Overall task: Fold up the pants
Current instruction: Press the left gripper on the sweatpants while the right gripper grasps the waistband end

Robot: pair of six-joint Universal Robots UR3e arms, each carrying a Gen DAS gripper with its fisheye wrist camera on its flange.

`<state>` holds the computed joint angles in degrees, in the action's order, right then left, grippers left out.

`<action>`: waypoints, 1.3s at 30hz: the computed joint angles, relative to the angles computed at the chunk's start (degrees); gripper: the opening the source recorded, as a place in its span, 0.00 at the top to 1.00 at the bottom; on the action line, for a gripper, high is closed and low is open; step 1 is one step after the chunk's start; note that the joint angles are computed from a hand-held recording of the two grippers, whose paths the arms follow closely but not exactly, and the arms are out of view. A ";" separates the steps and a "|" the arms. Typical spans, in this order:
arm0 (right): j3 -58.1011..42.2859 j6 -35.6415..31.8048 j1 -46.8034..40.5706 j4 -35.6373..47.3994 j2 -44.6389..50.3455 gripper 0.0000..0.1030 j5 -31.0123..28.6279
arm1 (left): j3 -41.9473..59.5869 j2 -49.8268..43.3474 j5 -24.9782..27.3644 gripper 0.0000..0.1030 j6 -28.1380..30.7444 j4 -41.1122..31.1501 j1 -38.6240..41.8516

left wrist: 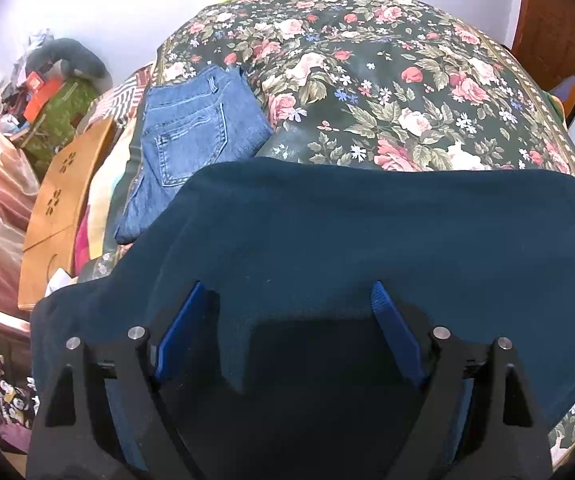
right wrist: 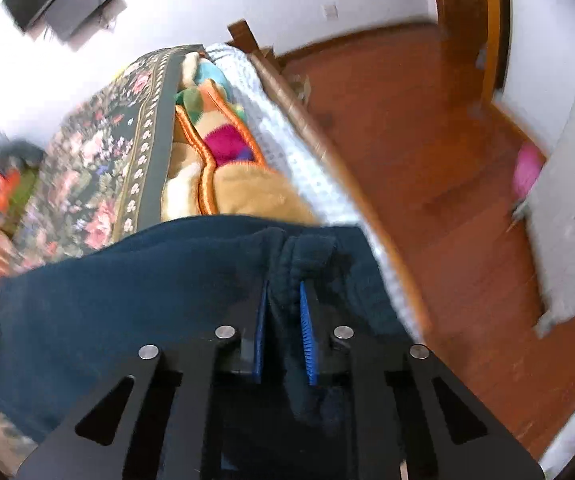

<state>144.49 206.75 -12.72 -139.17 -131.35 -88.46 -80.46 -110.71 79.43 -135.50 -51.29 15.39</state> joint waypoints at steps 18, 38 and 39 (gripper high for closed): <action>-14.04 1.77 1.46 11.39 10.08 0.56 -7.11 | -1.58 2.97 -3.59 0.18 2.09 -2.70 1.88; -14.81 33.61 32.86 22.30 2.49 0.43 -15.42 | -11.66 12.73 -7.00 0.12 11.38 -8.87 8.48; -15.96 35.45 34.54 22.80 2.78 0.41 -16.32 | -12.18 13.07 -7.27 0.11 11.45 -8.64 8.83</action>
<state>128.53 242.20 21.83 -116.37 -128.56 -104.78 -92.64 -97.64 72.16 -124.05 -59.93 24.22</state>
